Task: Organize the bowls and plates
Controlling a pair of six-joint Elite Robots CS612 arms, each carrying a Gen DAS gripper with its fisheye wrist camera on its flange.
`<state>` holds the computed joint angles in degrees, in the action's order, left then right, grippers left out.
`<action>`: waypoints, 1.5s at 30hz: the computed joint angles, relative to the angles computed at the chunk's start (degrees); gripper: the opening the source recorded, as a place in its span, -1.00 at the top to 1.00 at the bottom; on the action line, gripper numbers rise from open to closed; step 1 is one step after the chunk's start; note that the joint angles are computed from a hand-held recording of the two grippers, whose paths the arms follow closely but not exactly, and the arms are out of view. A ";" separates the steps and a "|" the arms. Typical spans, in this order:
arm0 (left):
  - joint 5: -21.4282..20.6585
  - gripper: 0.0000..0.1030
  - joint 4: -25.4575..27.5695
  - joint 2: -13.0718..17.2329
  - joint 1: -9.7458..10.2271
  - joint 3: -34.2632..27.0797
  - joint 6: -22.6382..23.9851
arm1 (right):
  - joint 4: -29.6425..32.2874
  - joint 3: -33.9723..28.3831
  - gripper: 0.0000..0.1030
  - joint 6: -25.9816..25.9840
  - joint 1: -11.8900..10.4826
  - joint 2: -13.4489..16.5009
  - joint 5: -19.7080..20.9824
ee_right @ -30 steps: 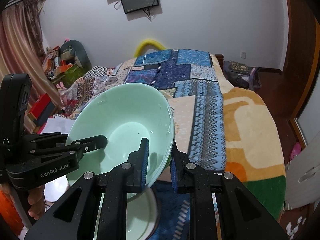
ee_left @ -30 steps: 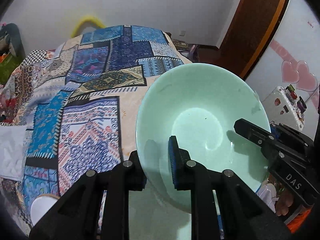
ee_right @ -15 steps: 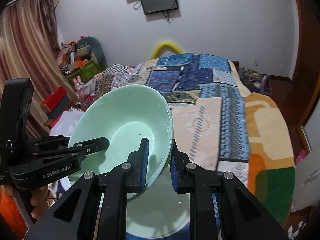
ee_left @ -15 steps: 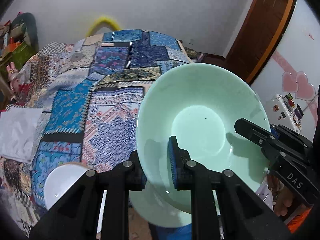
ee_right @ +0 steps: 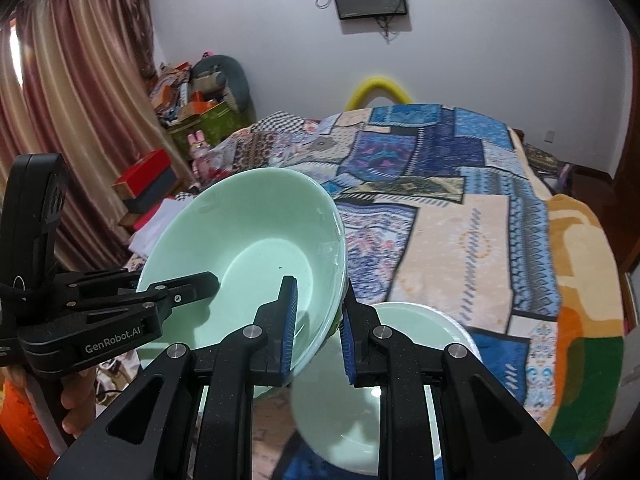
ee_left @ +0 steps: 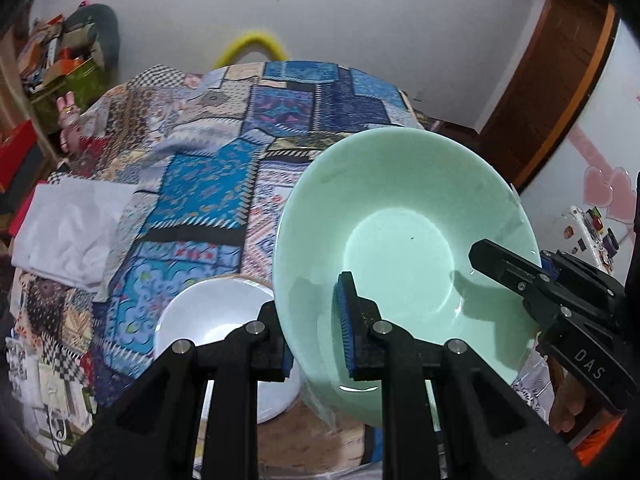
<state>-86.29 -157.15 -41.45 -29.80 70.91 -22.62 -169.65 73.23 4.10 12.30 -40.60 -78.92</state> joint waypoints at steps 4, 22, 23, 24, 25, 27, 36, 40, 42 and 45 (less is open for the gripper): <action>0.86 0.64 -1.29 -0.89 0.60 2.29 -1.12 | 1.27 -1.34 0.65 -0.51 0.68 0.90 1.10; -0.20 0.64 -0.15 -0.80 3.45 6.20 -5.48 | 9.79 -7.14 0.65 -1.38 2.95 4.99 3.86; -0.32 0.64 0.01 -0.69 3.55 6.22 -5.56 | 10.15 -7.28 0.65 -1.37 3.00 5.12 3.93; -0.52 0.64 0.30 -0.51 3.67 6.11 -5.74 | 10.63 -7.50 0.65 -1.39 3.05 5.31 4.01; -0.79 0.64 0.57 -0.34 3.79 6.04 -5.91 | 10.99 -7.67 0.65 -1.34 3.09 5.44 4.07; -1.22 0.64 1.25 0.04 4.02 5.78 -6.14 | 12.02 -8.13 0.65 -1.24 3.15 5.86 4.28; -2.08 0.64 4.50 1.54 4.50 4.36 -6.06 | 16.30 -10.01 0.65 -0.87 3.01 7.44 5.75; -1.16 0.64 5.49 1.67 4.38 4.17 -4.96 | 17.38 -10.45 0.65 -1.05 2.96 7.87 6.32; -0.64 0.64 5.94 1.70 4.29 4.10 -4.36 | 17.76 -10.56 0.65 -1.19 2.97 7.97 6.39; -0.10 0.64 6.41 1.78 4.21 3.98 -3.75 | 18.18 -10.49 0.65 -1.31 2.95 7.99 6.50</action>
<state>-86.39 -150.74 -39.67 -25.59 74.88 -26.37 -151.47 62.74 2.79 15.25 -32.61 -72.42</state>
